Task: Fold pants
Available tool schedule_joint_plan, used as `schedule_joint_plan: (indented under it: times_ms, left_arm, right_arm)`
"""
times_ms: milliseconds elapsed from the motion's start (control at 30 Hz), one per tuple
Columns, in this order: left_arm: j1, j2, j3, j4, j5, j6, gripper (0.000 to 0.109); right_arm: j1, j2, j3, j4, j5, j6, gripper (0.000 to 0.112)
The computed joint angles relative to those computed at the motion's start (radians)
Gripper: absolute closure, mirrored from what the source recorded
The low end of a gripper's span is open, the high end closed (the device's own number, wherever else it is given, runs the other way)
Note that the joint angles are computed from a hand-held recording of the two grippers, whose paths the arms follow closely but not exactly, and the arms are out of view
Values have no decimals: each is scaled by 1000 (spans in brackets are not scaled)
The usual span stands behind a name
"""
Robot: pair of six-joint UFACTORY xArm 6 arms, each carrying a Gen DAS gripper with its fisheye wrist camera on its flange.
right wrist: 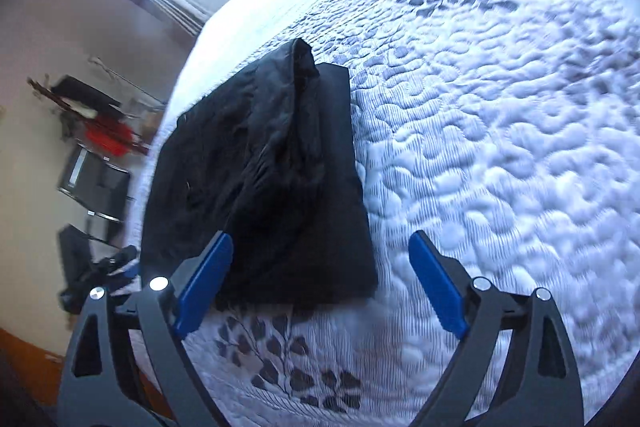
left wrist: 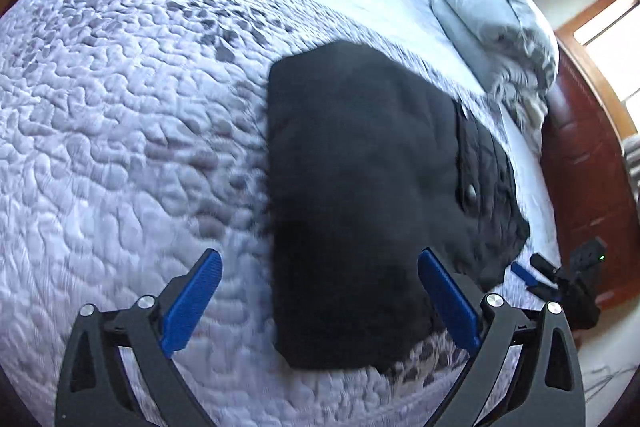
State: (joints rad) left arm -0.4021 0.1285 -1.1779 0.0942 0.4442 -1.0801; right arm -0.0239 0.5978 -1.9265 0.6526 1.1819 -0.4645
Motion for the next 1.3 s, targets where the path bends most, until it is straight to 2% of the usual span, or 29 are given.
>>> schedule_joint_plan:
  times_ms: [100,200,267,400,500,700,900,1100,1300]
  left_arm:
    - [-49,10,-66,55,111,-40,9]
    - [-96,10,-125,164,206,-108,9]
    - [-122,13,-158,205,259,-137,9]
    - [-152,-15,-159,267,283,-193,9]
    - [-179,-28,-181,342,380,-241,9]
    - [-223,-31,-229,386,530,-241,9]
    - [-245,-10,-260,394,593,-250,9]
    - [-238,6,-260,397,596,-264,9]
    - [-225,18,-259,382,584,-264,9]
  right_arm:
    - [52,-179,227,-115,-155,7,21]
    - [93,-293,361,-181,-237,27,19]
    - [108,-330,384,-196,-216,47,19]
    - [151,-370,411,-254,-243,85,19]
    - [163,-417,442,-285,-251,99,19]
    - [180,-486,487,-341,-254,126,19]
    - [201,-517,518,-408,-247,173,19]
    - [224,-524,544,-459,-266,202,19]
    - [226,-510,535,-447,-261,205,19]
